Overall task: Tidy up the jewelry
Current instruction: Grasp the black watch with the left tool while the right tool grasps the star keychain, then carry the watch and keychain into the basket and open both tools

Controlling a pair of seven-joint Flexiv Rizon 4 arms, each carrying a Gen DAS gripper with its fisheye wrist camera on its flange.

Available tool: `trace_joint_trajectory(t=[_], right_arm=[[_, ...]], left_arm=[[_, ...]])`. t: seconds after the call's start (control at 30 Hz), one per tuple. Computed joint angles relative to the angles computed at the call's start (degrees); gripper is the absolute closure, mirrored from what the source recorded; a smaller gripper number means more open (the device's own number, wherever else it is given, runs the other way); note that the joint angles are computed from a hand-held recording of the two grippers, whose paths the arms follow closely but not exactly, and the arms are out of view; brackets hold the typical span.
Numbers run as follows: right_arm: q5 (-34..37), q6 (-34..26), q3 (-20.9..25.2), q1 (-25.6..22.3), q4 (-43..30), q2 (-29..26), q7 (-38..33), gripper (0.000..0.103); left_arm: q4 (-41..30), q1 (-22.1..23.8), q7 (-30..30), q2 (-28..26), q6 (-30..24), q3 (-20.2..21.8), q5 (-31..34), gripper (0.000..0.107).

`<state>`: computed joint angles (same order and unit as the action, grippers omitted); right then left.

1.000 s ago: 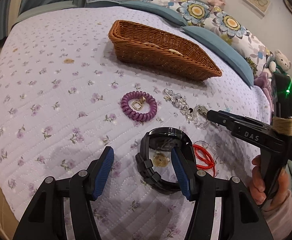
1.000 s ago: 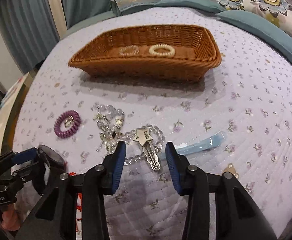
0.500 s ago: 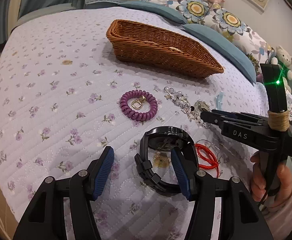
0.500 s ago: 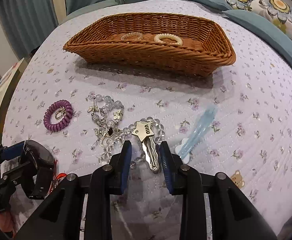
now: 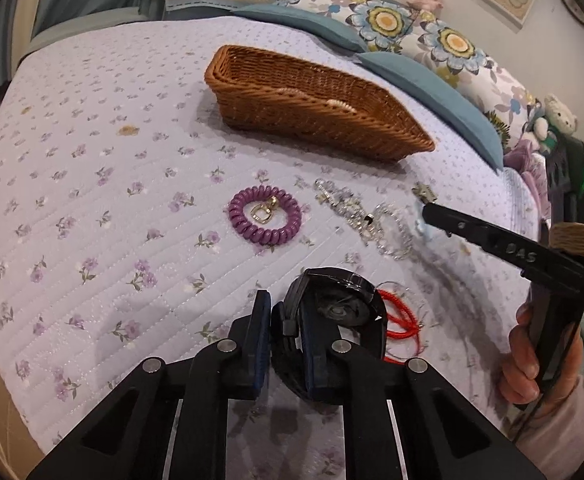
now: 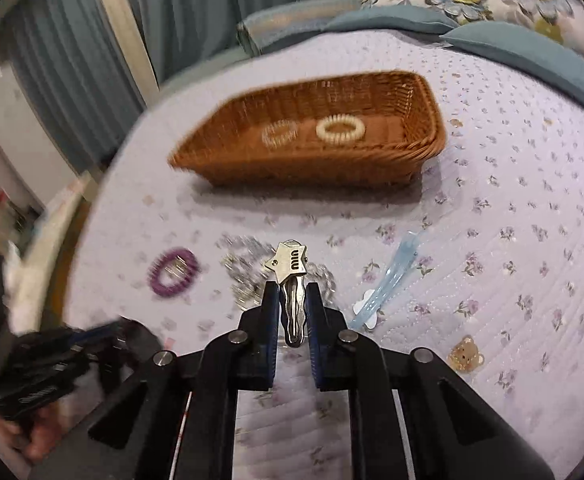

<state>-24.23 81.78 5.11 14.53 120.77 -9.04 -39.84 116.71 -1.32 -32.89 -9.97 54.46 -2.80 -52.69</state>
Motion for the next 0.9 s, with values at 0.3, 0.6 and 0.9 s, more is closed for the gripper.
trace_joint_trajectory(t=[0.3, 0.6, 0.9], right_arm=[[9.6, 4.7, 2.4, -1.0, 0.8, 2.1, -4.4, 0.087], [2.0, 1.8, -0.1, 0.0, -4.2, 1.4, -3.4, 0.087], [0.0, -6.9, -2.4, -1.1, -18.1, -6.0, -5.5, 0.087]], left_arm=[[-0.7, 0.2, 1.0, 0.9, -2.7, 0.1, -2.8, 0.092], [-6.1, -0.1, 1.9, -0.7, -2.9, -0.9, -6.6, 0.092], [-25.1, 0.0, -5.6, -12.0, -0.2, -5.1, -2.9, 0.092]])
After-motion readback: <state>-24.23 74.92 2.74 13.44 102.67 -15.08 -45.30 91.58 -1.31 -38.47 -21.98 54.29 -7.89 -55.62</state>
